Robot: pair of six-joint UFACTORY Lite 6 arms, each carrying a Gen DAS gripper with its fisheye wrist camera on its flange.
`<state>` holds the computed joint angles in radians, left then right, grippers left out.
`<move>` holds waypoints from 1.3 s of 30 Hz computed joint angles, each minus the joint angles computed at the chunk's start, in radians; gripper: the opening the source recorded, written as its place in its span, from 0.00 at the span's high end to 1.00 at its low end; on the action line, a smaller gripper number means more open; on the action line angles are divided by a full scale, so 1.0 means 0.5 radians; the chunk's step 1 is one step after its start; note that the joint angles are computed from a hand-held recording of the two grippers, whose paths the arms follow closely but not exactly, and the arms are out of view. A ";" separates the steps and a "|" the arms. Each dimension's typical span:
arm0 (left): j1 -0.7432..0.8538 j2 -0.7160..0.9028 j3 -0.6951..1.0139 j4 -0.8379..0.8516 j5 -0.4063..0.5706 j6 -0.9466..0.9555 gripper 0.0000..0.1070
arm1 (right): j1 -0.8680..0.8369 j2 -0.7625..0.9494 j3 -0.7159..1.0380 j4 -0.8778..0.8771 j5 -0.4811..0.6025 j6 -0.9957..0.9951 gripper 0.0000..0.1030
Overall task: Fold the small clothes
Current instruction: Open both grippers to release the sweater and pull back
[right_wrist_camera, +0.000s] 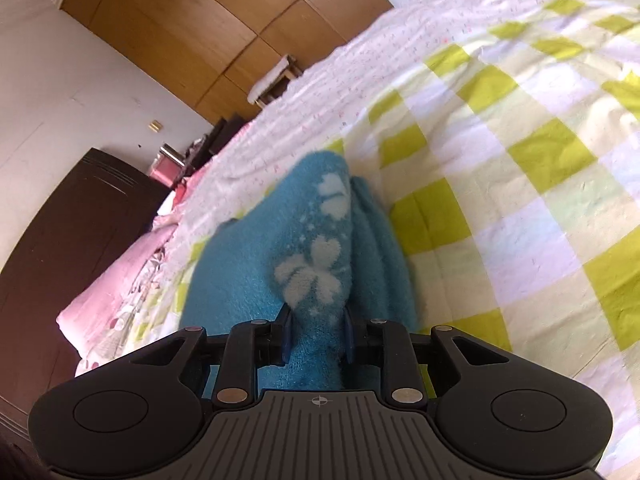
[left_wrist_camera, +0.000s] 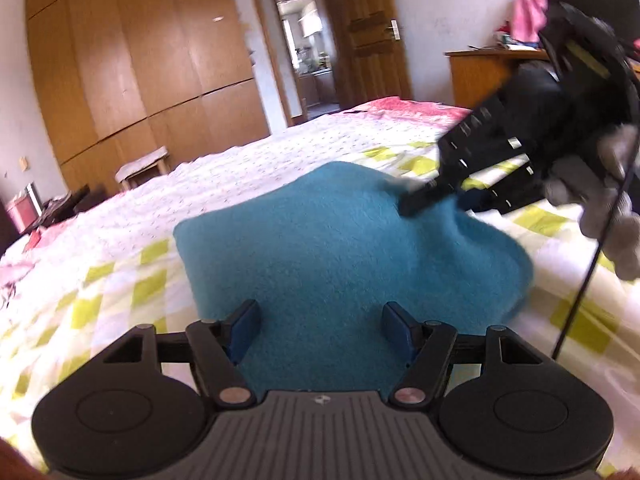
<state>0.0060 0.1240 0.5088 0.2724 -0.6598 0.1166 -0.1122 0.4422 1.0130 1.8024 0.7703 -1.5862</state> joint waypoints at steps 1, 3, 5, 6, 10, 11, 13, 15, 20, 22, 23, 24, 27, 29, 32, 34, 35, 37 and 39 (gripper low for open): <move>0.013 -0.022 -0.009 0.058 -0.001 -0.053 0.33 | -0.014 -0.041 -0.036 0.028 0.033 -0.037 0.78; 0.026 -0.027 0.003 0.111 -0.018 -0.115 0.32 | -0.019 -0.065 -0.042 0.078 0.034 -0.047 0.78; 0.010 -0.006 0.031 0.117 -0.037 -0.153 0.32 | 0.003 -0.012 0.046 0.100 -0.005 -0.020 0.78; -0.031 0.028 0.049 0.051 -0.041 -0.116 0.32 | 0.026 0.020 0.091 0.102 -0.053 -0.025 0.78; -0.160 0.156 0.127 -0.190 0.041 0.142 0.30 | 0.123 0.196 0.195 0.159 -0.266 -0.146 0.78; -0.196 0.182 0.126 -0.288 0.025 0.254 0.30 | 0.107 0.182 0.137 0.235 -0.218 -0.252 0.78; -0.221 0.170 0.094 -0.333 0.010 0.309 0.30 | 0.082 0.128 0.072 0.217 -0.193 -0.251 0.77; -0.192 0.144 0.093 -0.253 0.049 0.238 0.30 | 0.073 0.036 0.011 0.170 -0.207 -0.216 0.75; -0.166 0.118 0.099 -0.198 0.100 0.157 0.30 | 0.077 -0.281 -0.248 0.409 -0.223 -0.486 0.42; -0.202 0.111 0.078 -0.279 0.084 0.217 0.29 | 0.103 -0.265 -0.248 0.518 -0.241 -0.621 0.32; -0.208 0.114 0.077 -0.295 0.080 0.231 0.29 | 0.130 -0.216 -0.193 0.489 -0.300 -0.604 0.33; -0.208 0.123 0.089 -0.295 0.082 0.232 0.29 | 0.167 -0.163 -0.143 0.498 -0.362 -0.609 0.33; -0.195 0.140 0.115 -0.272 0.093 0.219 0.29 | 0.271 0.031 0.042 0.580 -0.523 -0.687 0.32; -0.199 0.140 0.115 -0.286 0.090 0.233 0.29 | 0.291 0.095 0.095 0.557 -0.519 -0.628 0.43; -0.146 0.078 0.099 -0.146 0.126 0.102 0.29 | 0.274 0.019 0.007 0.564 -0.459 -0.654 0.62; -0.058 -0.034 0.056 0.073 0.124 -0.077 0.29 | 0.193 -0.041 -0.053 0.474 -0.363 -0.607 0.65; -0.006 -0.106 0.023 0.173 0.099 -0.161 0.29 | 0.134 -0.056 -0.069 0.415 -0.305 -0.543 0.67; 0.085 -0.194 0.004 0.323 0.070 -0.319 0.29 | 0.062 -0.059 -0.094 0.421 -0.258 -0.514 0.67; 0.148 -0.148 0.085 0.417 0.087 -0.503 0.28 | 0.064 -0.011 -0.104 0.553 -0.285 -0.605 0.67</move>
<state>0.0802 0.0500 0.5515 0.4810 -0.6163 -0.1351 -0.0801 0.4367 0.9609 2.0789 0.6278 -1.8888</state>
